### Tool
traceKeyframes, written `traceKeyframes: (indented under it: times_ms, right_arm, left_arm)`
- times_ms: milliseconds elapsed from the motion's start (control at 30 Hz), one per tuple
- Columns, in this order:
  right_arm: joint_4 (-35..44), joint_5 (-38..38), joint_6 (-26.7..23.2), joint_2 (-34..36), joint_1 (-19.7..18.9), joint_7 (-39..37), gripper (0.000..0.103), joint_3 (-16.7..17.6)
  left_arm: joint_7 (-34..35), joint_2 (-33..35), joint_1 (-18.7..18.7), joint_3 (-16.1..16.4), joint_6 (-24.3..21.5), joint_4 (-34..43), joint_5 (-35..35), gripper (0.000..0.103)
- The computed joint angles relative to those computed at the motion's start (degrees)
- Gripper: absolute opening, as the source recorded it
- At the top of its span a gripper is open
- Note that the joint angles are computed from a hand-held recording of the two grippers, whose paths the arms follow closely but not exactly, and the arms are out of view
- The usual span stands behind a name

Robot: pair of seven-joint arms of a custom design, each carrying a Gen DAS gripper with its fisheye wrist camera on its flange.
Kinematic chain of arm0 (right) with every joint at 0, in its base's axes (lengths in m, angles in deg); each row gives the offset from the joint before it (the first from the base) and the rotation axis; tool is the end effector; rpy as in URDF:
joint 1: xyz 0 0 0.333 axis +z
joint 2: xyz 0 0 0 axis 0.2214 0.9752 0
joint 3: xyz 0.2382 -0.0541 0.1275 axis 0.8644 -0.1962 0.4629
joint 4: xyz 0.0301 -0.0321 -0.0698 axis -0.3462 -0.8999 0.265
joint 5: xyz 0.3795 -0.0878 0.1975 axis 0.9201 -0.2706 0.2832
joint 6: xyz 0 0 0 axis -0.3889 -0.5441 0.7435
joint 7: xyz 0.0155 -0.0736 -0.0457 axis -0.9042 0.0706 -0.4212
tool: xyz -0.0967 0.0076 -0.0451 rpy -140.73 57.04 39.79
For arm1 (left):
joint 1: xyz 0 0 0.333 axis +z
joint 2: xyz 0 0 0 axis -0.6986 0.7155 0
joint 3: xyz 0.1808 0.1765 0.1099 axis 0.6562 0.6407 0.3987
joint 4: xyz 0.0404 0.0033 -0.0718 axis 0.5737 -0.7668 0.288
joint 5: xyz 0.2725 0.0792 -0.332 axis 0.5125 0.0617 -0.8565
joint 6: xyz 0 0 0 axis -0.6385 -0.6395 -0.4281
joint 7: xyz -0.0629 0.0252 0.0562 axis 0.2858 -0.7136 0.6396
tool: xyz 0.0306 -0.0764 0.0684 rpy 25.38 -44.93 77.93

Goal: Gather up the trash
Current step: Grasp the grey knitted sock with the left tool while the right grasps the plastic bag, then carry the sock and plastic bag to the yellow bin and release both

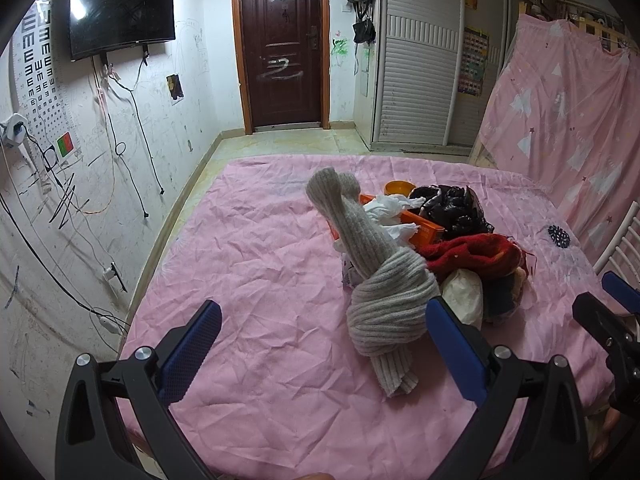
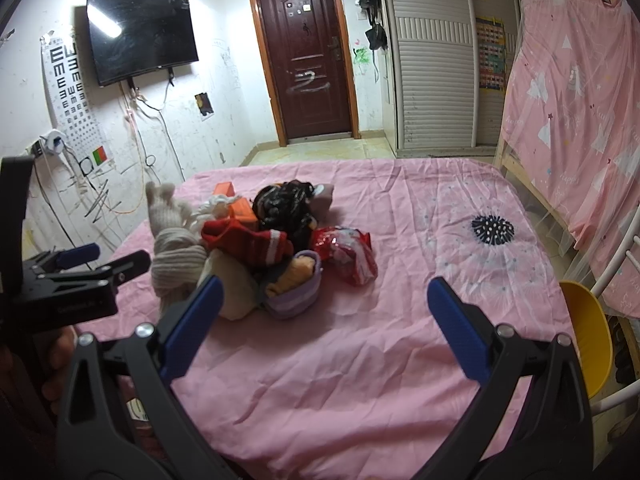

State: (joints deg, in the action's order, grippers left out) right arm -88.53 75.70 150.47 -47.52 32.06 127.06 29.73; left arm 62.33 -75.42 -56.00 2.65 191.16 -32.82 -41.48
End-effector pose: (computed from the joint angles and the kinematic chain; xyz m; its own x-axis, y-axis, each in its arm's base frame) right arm 0.6267 0.3284 0.4578 0.6309 -0.7608 -0.1521 -0.5277 -0.2770 -0.8030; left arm 0.5293 -0.2514 0.4623 0.5271 -0.8497 -0.0107 -0.5921 -0.3582 -0.7219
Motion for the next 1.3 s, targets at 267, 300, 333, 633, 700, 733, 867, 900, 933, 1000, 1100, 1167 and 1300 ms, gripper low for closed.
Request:
traceKeyframes:
  times_ms: [267, 300, 333, 633, 700, 733, 867, 900, 933, 1000, 1100, 1167, 1300]
  right_arm:
    - [2.0, -0.4, -0.3, 2.1, -0.3, -0.1, 0.099, 0.0]
    - [2.7, -0.6, -0.5, 2.8, -0.3, 0.2, 0.099, 0.0]
    - [3.6, -1.3, -0.5, 3.6, -0.1, 0.9, 0.099, -0.3]
    - [11.2, -7.7, -3.6, 9.3, 0.7, 4.8, 0.098, -0.9]
    - [13.2, -9.2, -4.7, 10.7, 1.0, 6.7, 0.098, -1.4]
    - [14.0, -9.5, -5.2, 11.3, 0.8, 7.3, 0.098, -1.3]
    - [18.5, -11.1, -7.0, 14.2, 0.9, 11.4, 0.098, -2.1]
    - [19.7, -12.1, -7.7, 15.0, 1.2, 12.9, 0.098, -2.6]
    - [21.1, -13.1, -8.7, 15.9, 1.4, 14.3, 0.097, -3.0]
    - [26.0, -15.4, -13.1, 19.0, 1.7, 17.6, 0.092, -3.9]
    - [31.1, -19.0, -18.4, 22.2, 2.5, 21.3, 0.069, -5.0]
    - [34.1, -19.7, -21.7, 24.1, 2.1, 21.5, 0.057, -4.4]
    - [41.6, -20.3, -28.9, 29.1, 2.0, 22.1, 0.047, -3.7]
  left_arm:
    - [2.2, 1.0, 0.6, 1.5, 5.1, -0.5, -3.2, 0.095]
    - [2.4, 1.3, 0.7, 1.6, 5.8, -0.4, -3.6, 0.094]
    - [2.7, 1.9, 0.9, 1.7, 6.4, -0.1, -3.9, 0.094]
    - [5.6, 3.8, 1.9, 3.2, 17.4, -0.6, -7.9, 0.043]
    - [5.6, 3.6, 2.1, 3.0, 17.9, -0.9, -7.5, 0.040]
    - [5.0, 3.1, 2.3, 3.1, 19.3, -1.7, -7.4, 0.039]
    - [1.1, 0.4, 3.4, 2.8, 21.3, -4.3, -5.6, 0.038]
    - [0.1, 0.0, 3.8, 2.4, 21.0, -4.3, -4.8, 0.038]
    - [-1.0, -0.5, 4.0, 2.1, 20.6, -4.6, -3.9, 0.038]
    - [-3.1, -1.7, 4.6, 1.6, 19.9, -5.0, -2.1, 0.038]
    - [-4.9, -3.3, 5.0, 0.9, 18.1, -5.6, 0.0, 0.038]
    - [-5.6, -4.0, 5.3, 0.5, 17.2, -5.6, 0.8, 0.038]
    - [-6.0, -5.5, 5.4, -0.2, 16.5, -5.8, 3.0, 0.038]
